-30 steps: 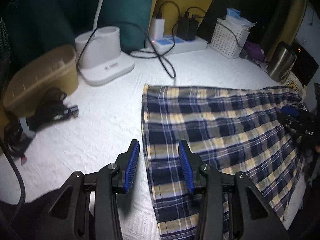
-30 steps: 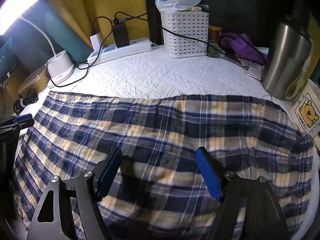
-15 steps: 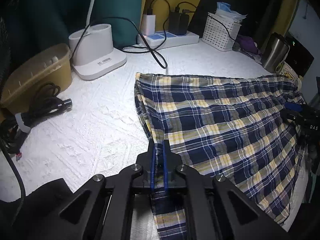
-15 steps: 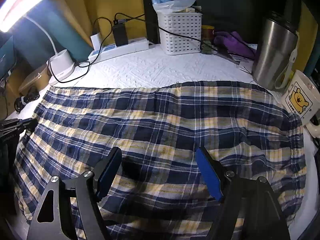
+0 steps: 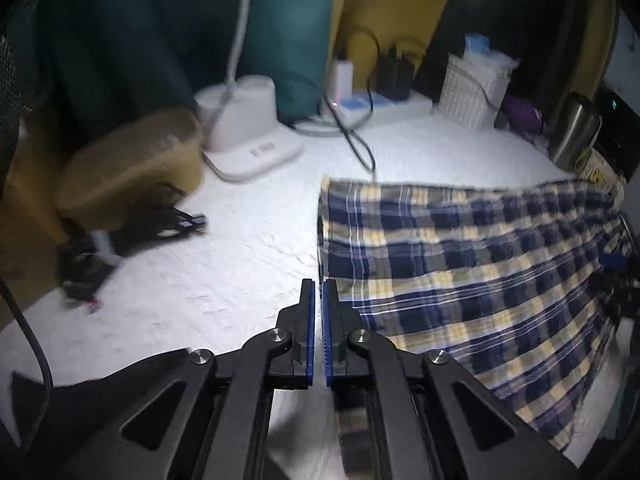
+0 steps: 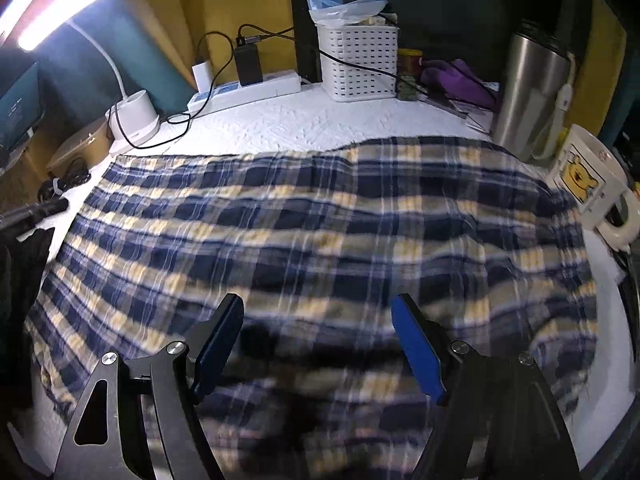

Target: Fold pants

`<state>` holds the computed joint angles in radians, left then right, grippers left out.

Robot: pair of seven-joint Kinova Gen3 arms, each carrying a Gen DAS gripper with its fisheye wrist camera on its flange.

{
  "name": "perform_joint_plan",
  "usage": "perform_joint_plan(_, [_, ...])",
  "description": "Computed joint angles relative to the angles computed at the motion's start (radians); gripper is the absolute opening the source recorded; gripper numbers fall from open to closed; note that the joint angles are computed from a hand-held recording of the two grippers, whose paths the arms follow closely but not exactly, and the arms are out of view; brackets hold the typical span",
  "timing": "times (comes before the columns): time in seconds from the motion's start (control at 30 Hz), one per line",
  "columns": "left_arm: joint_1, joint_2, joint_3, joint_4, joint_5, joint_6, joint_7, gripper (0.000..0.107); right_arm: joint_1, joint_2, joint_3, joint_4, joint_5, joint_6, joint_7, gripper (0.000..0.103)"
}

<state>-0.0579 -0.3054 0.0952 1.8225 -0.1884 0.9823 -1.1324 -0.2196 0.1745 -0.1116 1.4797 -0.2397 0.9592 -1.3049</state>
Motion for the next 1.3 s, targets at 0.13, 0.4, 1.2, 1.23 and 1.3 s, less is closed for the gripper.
perform_joint_plan(0.13, [0.030, -0.069, 0.066, 0.002, 0.030, 0.007, 0.056, 0.044, 0.015, -0.046, 0.004, 0.037, -0.023, 0.012, 0.015, 0.078])
perform_joint_plan(0.4, [0.190, -0.074, 0.189, 0.052, 0.166, -0.044, 0.074, 0.055, 0.032, -0.140, 0.021, 0.113, -0.125, 0.076, 0.090, 0.078])
perform_joint_plan(1.2, [0.312, 0.027, 0.360, 0.036, -0.122, 0.080, 0.331, 0.011, 0.116, -0.090, 0.041, 0.174, -0.373, 0.097, 0.239, 0.017])
perform_joint_plan(1.23, [0.315, 0.025, 0.363, 0.034, -0.121, 0.086, 0.356, 0.011, 0.115, -0.100, 0.040, 0.184, -0.366, 0.092, 0.246, 0.015])
perform_joint_plan(1.3, [0.320, 0.030, 0.388, 0.030, -0.141, 0.106, 0.410, 0.010, 0.110, -0.111, 0.041, 0.195, -0.356, 0.085, 0.255, 0.012])
